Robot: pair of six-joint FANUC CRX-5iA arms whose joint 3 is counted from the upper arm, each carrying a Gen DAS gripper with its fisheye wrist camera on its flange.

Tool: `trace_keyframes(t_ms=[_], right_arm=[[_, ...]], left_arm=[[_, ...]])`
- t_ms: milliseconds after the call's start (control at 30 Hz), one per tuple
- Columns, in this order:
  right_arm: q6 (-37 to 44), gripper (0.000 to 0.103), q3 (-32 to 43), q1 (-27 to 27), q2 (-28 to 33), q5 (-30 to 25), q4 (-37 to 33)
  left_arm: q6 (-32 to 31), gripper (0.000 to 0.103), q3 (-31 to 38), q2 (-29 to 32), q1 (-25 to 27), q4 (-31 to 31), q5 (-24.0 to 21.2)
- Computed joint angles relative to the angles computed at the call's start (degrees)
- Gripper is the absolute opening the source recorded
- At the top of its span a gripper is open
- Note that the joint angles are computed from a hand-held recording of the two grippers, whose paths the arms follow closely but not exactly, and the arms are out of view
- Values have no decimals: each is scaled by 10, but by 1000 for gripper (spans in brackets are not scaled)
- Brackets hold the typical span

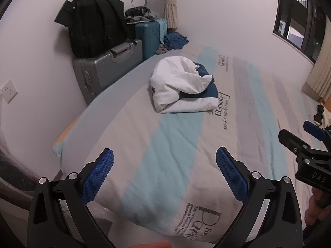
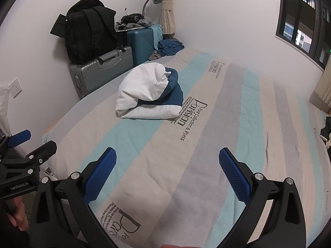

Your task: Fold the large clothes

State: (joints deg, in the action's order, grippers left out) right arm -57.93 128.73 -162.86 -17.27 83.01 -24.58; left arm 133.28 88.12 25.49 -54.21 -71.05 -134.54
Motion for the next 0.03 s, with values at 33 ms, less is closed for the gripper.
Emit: trace_keyframes(t_ms=[33], right_arm=[[1, 96, 1, 0, 0, 0, -1]], left_arm=[[-2, 97, 4, 2, 0, -3, -2]])
